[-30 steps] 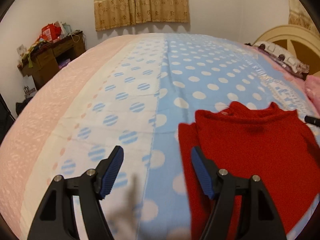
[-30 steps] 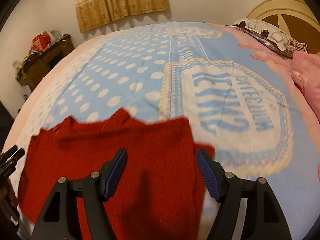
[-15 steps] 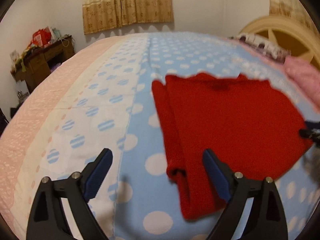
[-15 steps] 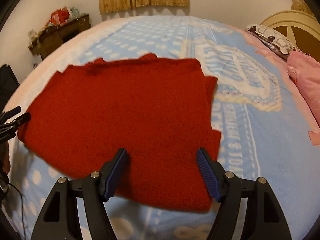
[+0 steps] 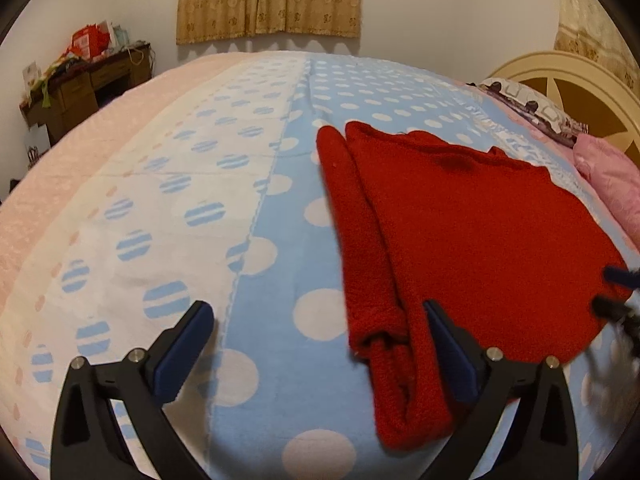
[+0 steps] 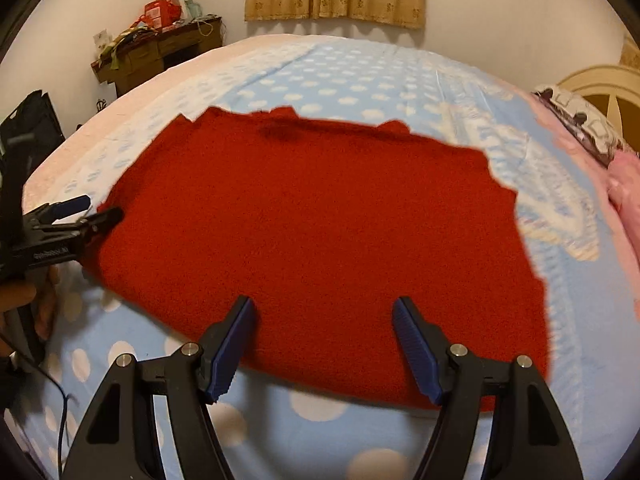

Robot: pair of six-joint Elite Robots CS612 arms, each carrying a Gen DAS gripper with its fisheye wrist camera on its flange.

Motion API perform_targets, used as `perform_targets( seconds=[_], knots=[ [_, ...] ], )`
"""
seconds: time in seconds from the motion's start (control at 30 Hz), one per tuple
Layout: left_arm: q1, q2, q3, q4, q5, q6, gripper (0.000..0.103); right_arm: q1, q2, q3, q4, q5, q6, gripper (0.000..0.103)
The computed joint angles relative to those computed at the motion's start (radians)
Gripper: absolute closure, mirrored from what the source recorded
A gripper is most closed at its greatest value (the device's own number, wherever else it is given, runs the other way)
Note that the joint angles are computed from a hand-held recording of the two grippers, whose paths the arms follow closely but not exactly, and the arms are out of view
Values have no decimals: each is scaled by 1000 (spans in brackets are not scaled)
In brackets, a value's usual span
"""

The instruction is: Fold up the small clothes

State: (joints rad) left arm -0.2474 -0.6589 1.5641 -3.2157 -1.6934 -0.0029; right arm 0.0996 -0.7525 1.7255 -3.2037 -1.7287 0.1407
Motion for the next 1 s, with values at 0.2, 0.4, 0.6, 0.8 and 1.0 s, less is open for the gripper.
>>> perform_targets(
  seconds=[0.2, 0.4, 0.6, 0.8, 1.0],
  knots=[
    [9, 6, -6, 1, -45, -19, 0, -2, 3, 20, -34, 3, 11, 31],
    [14, 7, -9, 7, -67, -17, 0, 16, -1, 12, 10, -57, -2, 31],
    [27, 1, 0, 9, -108, 1, 0, 18, -2, 3, 41, -69, 1, 30],
    [49, -9, 15, 3, -160, 14, 0, 34, 0, -4, 37, -125, -17, 30],
    [59, -15, 33, -51, -149, 19, 0, 27, 3, 0, 22, -95, 3, 30]
  ],
)
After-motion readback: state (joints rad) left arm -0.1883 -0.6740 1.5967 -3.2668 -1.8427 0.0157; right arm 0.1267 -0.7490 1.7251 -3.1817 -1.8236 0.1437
